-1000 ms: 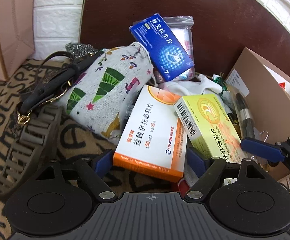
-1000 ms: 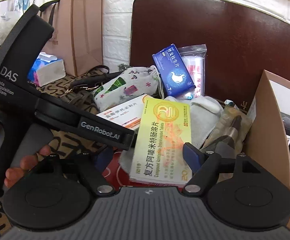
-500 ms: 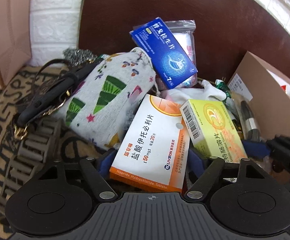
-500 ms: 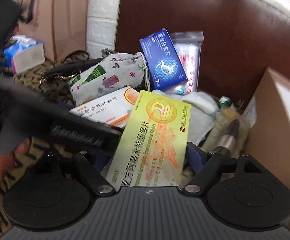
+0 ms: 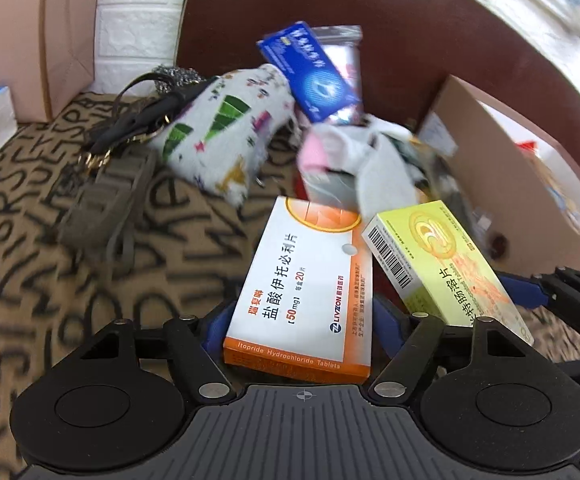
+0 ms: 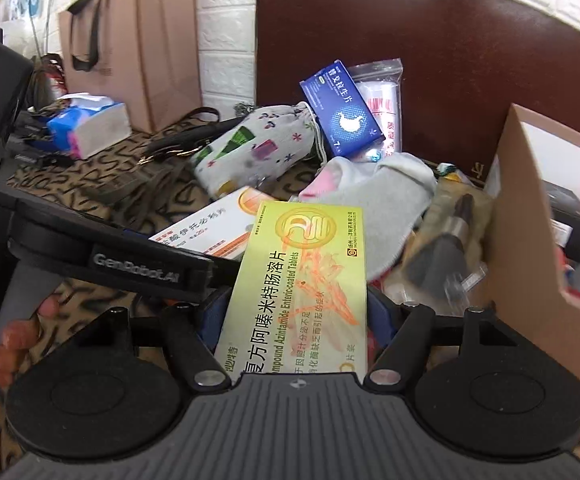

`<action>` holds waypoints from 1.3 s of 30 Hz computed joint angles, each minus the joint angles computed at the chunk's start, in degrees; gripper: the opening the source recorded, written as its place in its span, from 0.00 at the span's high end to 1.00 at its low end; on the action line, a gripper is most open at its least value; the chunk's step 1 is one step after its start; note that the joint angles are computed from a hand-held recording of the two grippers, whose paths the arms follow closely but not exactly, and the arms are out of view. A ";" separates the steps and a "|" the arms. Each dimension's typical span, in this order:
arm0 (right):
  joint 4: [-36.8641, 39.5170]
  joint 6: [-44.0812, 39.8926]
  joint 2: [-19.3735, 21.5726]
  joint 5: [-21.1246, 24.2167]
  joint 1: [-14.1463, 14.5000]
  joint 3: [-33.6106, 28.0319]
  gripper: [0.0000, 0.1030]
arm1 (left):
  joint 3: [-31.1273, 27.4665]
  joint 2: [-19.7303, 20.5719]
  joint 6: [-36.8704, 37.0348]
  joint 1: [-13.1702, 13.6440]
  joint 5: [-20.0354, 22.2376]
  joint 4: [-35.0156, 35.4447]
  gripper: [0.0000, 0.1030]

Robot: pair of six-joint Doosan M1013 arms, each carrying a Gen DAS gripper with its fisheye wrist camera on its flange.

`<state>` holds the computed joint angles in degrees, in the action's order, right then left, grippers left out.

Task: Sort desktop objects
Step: 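Lift and carry both medicine boxes over the cardboard box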

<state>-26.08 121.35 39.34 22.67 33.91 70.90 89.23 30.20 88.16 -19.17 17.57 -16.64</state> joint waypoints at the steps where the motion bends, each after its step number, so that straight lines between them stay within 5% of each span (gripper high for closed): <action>1: -0.87 1.05 -1.08 -0.87 0.18 1.79 0.29 | 1.30 -0.94 -0.11 -0.48 -0.39 0.51 0.30; 9: -12.75 18.25 -8.84 -2.29 1.50 14.66 0.31 | 8.95 -5.95 4.52 -4.55 1.31 -1.12 0.31; 16: -18.10 30.23 -12.81 0.30 3.15 21.82 0.31 | 12.34 -8.83 -1.22 -8.12 1.92 8.89 0.30; 18: -18.39 31.70 -13.38 0.23 3.55 23.07 0.31 | 12.53 -8.94 -3.75 -8.92 2.05 12.55 0.21; 22: -20.67 35.88 -13.72 0.57 3.89 24.44 0.30 | 11.60 -8.33 -13.50 -10.43 3.67 23.80 0.19; 27: -23.08 34.81 -13.82 1.68 4.31 24.73 0.26 | 10.57 -7.59 -18.94 -11.56 5.68 30.64 0.22; 33: -22.82 33.76 -14.12 1.17 4.10 25.04 0.26 | 9.43 -7.03 -19.37 -11.69 7.39 31.00 0.19; 39: -20.87 31.37 -14.23 1.32 3.87 24.95 0.31 | 8.29 -6.44 -18.24 -12.04 8.64 31.76 0.27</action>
